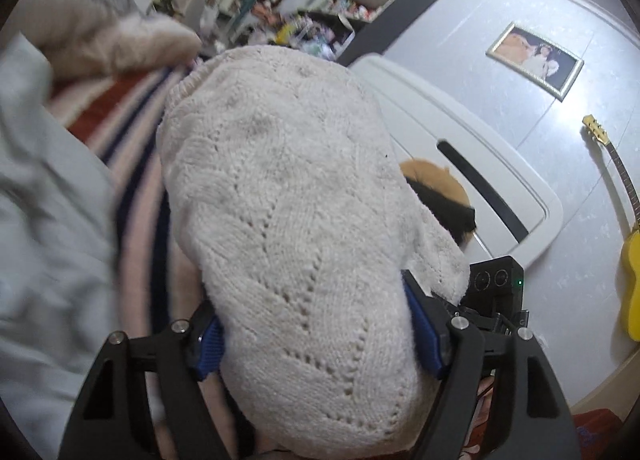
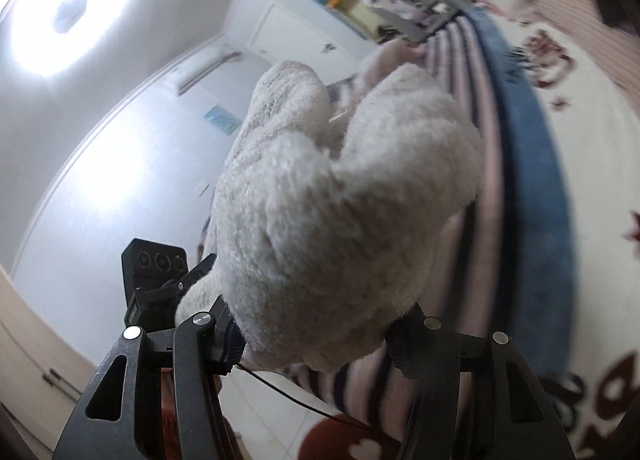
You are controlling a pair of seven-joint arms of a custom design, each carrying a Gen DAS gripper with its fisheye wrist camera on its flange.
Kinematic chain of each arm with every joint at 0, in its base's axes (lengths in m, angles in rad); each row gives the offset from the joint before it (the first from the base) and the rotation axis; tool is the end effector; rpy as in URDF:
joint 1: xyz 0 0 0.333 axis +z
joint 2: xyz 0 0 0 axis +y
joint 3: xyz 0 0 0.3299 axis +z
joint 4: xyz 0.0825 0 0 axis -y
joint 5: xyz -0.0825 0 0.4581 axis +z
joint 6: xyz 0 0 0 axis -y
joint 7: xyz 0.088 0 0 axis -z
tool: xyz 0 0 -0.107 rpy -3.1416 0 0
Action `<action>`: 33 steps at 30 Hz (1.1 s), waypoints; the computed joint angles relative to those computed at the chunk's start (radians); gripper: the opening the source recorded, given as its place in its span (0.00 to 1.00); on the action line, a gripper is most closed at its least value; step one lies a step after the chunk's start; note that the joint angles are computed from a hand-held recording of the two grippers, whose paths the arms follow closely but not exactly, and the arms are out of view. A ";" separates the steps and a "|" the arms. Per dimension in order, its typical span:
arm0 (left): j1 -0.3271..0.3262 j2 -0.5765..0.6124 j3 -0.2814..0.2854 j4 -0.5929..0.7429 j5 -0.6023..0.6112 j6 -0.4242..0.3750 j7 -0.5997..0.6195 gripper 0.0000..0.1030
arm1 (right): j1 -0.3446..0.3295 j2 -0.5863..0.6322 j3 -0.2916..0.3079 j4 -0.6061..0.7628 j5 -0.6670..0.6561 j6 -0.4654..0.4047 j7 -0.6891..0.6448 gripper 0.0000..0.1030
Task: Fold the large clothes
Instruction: 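Lift the cardigan bundle with both grippers and carry it onto the duvet pile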
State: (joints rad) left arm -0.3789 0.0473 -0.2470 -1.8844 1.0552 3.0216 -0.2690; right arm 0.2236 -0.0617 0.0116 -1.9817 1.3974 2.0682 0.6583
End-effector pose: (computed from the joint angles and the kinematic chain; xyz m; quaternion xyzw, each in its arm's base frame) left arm 0.5129 -0.4472 0.5689 -0.6588 0.5185 -0.5390 0.0815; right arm 0.6087 0.1987 0.5357 -0.6913 0.4187 0.2020 0.5532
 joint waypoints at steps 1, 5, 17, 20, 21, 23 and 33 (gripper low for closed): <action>0.006 -0.045 0.005 -0.038 -0.010 -0.011 0.011 0.72 | 0.015 0.009 0.016 0.019 0.003 0.010 -0.002 0.50; 0.054 -0.242 0.001 -0.203 -0.106 -0.069 0.107 0.72 | 0.067 0.057 0.066 0.094 0.008 0.032 0.008 0.50; 0.054 -0.559 0.141 -0.549 -0.453 -0.145 0.437 0.72 | 0.203 0.288 0.193 0.338 -0.126 0.175 0.129 0.50; 0.025 -0.537 0.195 -0.585 -0.571 -0.188 0.528 0.75 | 0.231 0.374 0.211 0.410 -0.272 0.198 0.242 0.50; 0.022 -0.537 0.210 -0.604 -0.607 -0.189 0.550 0.77 | 0.236 0.396 0.216 0.429 -0.315 0.204 0.258 0.51; 0.041 -0.543 0.210 -0.641 -0.645 -0.158 0.565 0.88 | 0.237 0.423 0.233 0.446 -0.359 0.221 0.253 0.52; 0.158 -0.554 0.054 -0.618 -0.728 -0.235 0.623 0.92 | 0.197 0.595 0.268 0.665 -0.481 0.093 0.314 0.67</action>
